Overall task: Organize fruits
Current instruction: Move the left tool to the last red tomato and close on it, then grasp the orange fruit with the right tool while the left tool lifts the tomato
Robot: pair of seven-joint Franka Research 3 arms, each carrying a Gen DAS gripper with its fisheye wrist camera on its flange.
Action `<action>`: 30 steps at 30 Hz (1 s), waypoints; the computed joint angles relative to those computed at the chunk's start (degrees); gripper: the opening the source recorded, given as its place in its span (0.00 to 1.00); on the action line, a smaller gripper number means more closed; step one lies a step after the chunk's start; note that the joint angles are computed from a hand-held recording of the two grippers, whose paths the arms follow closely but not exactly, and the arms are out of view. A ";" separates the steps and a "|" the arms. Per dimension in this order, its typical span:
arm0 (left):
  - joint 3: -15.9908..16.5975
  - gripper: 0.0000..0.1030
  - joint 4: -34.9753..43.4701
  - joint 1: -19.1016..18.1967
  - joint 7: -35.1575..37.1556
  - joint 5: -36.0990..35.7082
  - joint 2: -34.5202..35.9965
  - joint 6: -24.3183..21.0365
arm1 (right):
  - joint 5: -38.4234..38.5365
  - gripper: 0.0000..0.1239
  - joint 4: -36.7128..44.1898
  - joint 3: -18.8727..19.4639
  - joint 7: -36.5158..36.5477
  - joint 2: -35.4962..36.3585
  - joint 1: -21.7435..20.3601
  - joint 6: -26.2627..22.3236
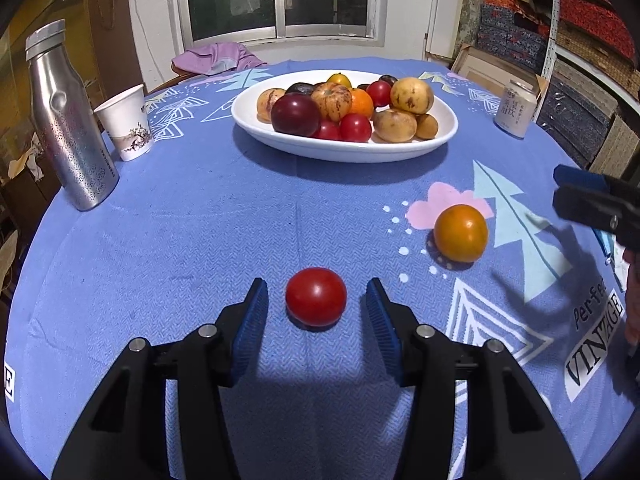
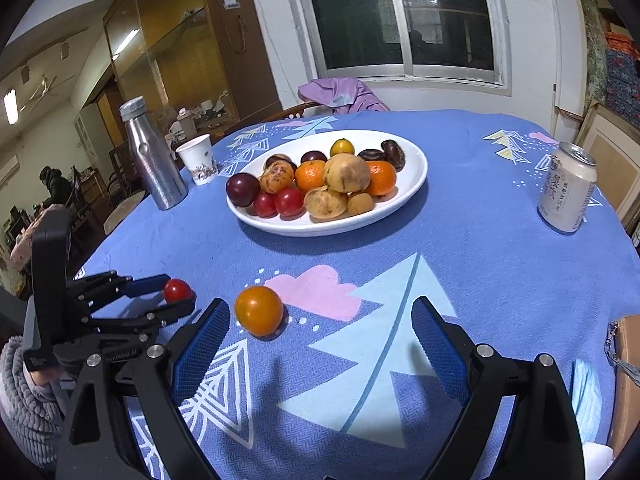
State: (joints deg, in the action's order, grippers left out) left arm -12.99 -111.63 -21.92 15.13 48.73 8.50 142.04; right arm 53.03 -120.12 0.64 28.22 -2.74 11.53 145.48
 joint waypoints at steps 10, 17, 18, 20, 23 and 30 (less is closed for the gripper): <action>0.20 0.30 0.79 -0.12 0.91 -1.44 0.72 -0.38 | 0.45 0.67 -1.99 1.61 -3.53 0.31 2.29 5.22; 0.16 0.30 1.42 -0.48 1.05 -1.12 1.09 -1.53 | -7.04 0.54 0.29 2.78 2.66 3.25 3.45 3.73; 0.16 0.30 1.51 -0.46 1.13 -1.32 1.17 -1.67 | -8.07 0.48 0.81 2.76 3.82 3.72 3.35 2.66; 0.15 0.30 1.57 -0.30 1.55 -2.19 1.32 -1.72 | -9.38 0.43 1.24 2.78 5.49 4.16 3.15 2.03; 0.25 0.29 1.27 -0.13 1.60 -2.75 1.23 -1.10 | -8.13 0.36 1.97 2.68 4.97 4.47 2.49 -0.39; 0.38 0.29 0.87 0.05 1.24 -2.81 1.08 0.13 | -7.76 0.31 1.27 2.70 4.45 3.74 2.33 -0.43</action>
State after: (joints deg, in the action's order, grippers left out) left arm -12.61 -110.76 -21.87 16.37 45.92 9.59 142.17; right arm 45.27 -118.85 3.33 32.67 1.00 13.86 145.05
